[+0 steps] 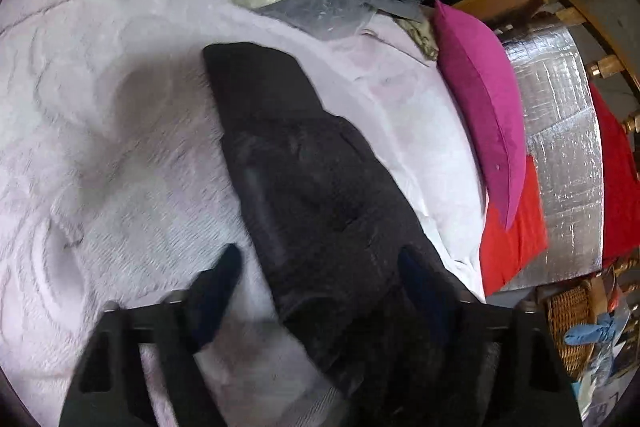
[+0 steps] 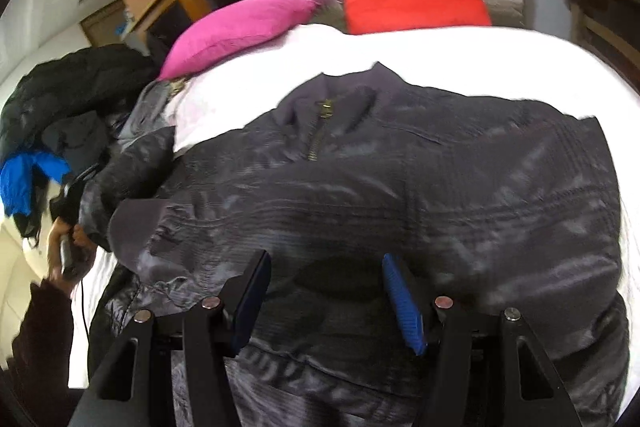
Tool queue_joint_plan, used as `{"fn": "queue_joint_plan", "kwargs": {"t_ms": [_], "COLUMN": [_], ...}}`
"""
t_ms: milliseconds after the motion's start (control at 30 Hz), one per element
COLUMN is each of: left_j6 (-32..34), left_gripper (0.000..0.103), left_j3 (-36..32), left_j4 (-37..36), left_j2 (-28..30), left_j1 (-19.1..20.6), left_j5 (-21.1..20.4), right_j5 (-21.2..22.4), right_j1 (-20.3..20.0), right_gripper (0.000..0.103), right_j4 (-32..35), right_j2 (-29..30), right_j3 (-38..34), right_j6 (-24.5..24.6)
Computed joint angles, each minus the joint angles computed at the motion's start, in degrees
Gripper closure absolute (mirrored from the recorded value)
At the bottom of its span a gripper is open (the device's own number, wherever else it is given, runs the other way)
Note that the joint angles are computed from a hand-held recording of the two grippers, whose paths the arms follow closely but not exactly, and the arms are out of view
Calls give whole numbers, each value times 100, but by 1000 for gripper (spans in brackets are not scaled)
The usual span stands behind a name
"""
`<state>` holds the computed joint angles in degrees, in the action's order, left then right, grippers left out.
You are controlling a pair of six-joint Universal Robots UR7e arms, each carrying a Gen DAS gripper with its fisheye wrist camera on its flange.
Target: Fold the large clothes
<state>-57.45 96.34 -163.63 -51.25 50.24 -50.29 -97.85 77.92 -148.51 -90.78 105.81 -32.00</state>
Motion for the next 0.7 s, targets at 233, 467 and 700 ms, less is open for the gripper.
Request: {"fn": "queue_joint_plan", "kwargs": {"t_ms": [233,467,700], "left_j6": [240,1527,3499], "left_gripper": [92,95,96], "left_j3": [-157,-518,-1092], "left_j4": [117,245,-96], "left_j2": [126,210,897], "left_j1": [-21,-884,-1872], "left_j5": [215,1136,782], "right_j5": [-525,-333,157], "right_j1": [156,56,-282], "right_gripper": [50,50,50], "right_j4": [34,111,-53], "right_j2": [237,103,-212], "right_j3": [-29,-91,-208], "right_j6": [-125,171,951]}}
